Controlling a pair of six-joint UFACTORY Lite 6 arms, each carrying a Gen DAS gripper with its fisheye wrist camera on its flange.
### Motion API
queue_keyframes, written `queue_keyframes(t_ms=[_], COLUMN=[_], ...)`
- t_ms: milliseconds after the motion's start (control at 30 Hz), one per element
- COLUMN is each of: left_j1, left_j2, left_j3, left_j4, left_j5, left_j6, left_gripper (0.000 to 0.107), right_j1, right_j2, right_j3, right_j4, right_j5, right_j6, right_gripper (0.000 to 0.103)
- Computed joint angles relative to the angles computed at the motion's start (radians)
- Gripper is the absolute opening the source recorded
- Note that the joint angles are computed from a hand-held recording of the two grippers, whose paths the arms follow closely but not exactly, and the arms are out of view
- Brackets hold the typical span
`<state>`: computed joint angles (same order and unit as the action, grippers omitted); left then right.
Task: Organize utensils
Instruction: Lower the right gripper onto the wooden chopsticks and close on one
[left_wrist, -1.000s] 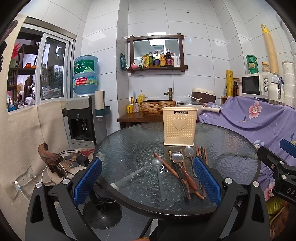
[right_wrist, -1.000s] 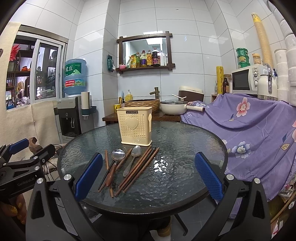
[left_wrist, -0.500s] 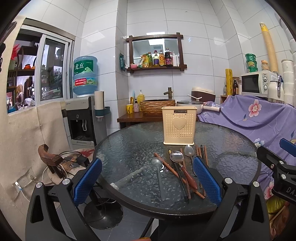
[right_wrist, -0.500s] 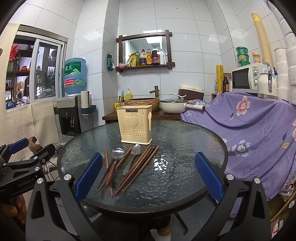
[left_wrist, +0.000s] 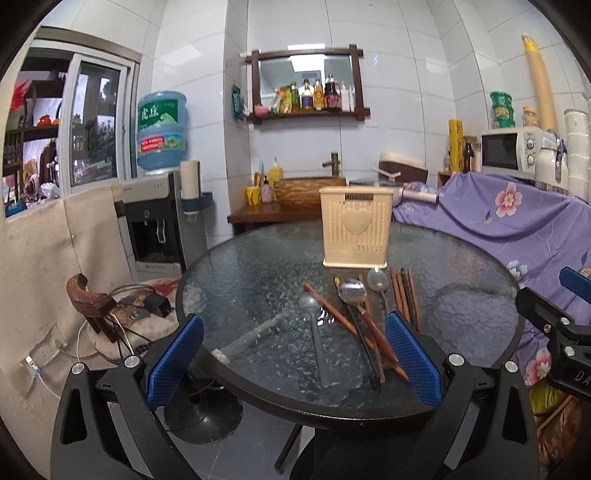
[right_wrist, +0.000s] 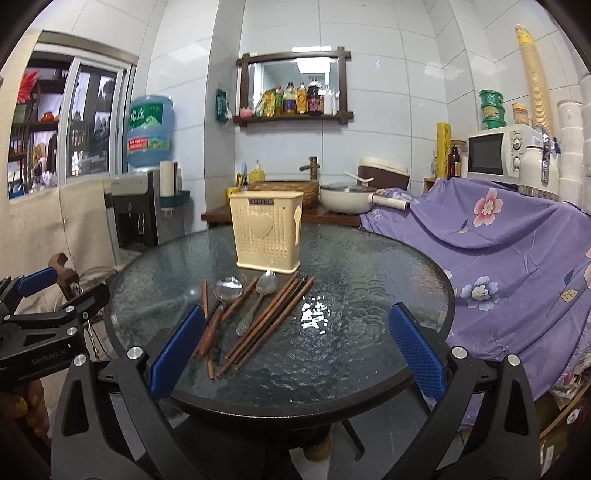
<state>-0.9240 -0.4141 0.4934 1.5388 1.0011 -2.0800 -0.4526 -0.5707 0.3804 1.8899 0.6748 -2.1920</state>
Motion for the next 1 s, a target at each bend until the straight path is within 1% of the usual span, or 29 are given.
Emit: queue_keyframes(t_ms=[33,133,233,300,400,433,467,500,533,567,600,633,667,700,833,933,1000], left_j1=[0.055,0.182,0.282,0.356,0.432,0.456,0.482,0.497,0.515,0.543,0.551,0.57,0.577,0.588,0.63,0.636,0.639], left_j2=[0.018,0.095,0.168,0.22,0.287,0.313,0.345,0.368,0.391,0.418,0.438,0.468,0.499,0.514,0.583,0.619,0.637], left_j3=[0.007,0.04,0.079,0.118,0.181,0.206,0.239,0.263,0.288,0.318,0.338,0.37,0.399,0.415,0.492,0.527,0.542], left_j4=[0.009,0.051,0.09,0.116,0.133,0.14,0.15,0.148,0.145,0.151,0.15,0.132,0.118,0.109,0.036,-0.014,-0.033], left_j5=[-0.056,-0.18,-0.274,-0.34,-0.408,-0.428,-0.452,-0.47,-0.493,-0.528,-0.541,-0.564,-0.573,-0.586,-0.64,-0.645,-0.653], left_j6=[0.013,0.04,0.062,0.08,0.115,0.125,0.133,0.145,0.159,0.169,0.173,0.201,0.22,0.236,0.32,0.374,0.4], left_gripper=[0.097,0.097,0.097,0.094,0.091,0.089,0.088,0.087,0.086,0.085,0.085,0.084,0.083,0.082,0.082,0.081,0.081], right_j1=[0.014,0.046,0.103,0.118,0.148,0.16,0.17,0.186,0.203,0.219,0.234,0.247,0.263,0.277,0.324,0.351,0.363], right_j2=[0.047,0.195,0.353,0.453,0.596,0.653,0.696,0.751,0.807,0.866,0.923,0.972,1.031,1.088,1.315,1.421,1.492], right_j3=[0.027,0.108,0.209,0.287,0.426,0.491,0.543,0.612,0.688,0.768,0.847,0.92,1.005,1.088,1.432,1.595,1.706], right_j4=[-0.001,-0.009,-0.008,-0.061,-0.123,-0.16,-0.192,-0.241,-0.305,-0.38,-0.461,-0.543,-0.635,-0.73,-1.09,-1.238,-1.313], right_j5=[-0.014,-0.057,-0.134,-0.145,-0.164,-0.175,-0.185,-0.201,-0.213,-0.216,-0.218,-0.22,-0.218,-0.214,-0.143,-0.104,-0.057], right_j6=[-0.005,-0.007,-0.006,0.048,0.126,0.175,0.217,0.281,0.357,0.443,0.537,0.632,0.737,0.841,1.245,1.408,1.5], right_gripper=[0.098,0.098,0.098,0.098,0.097,0.096,0.091,0.087,0.085,0.08,0.074,0.073,0.067,0.06,0.05,0.044,0.037])
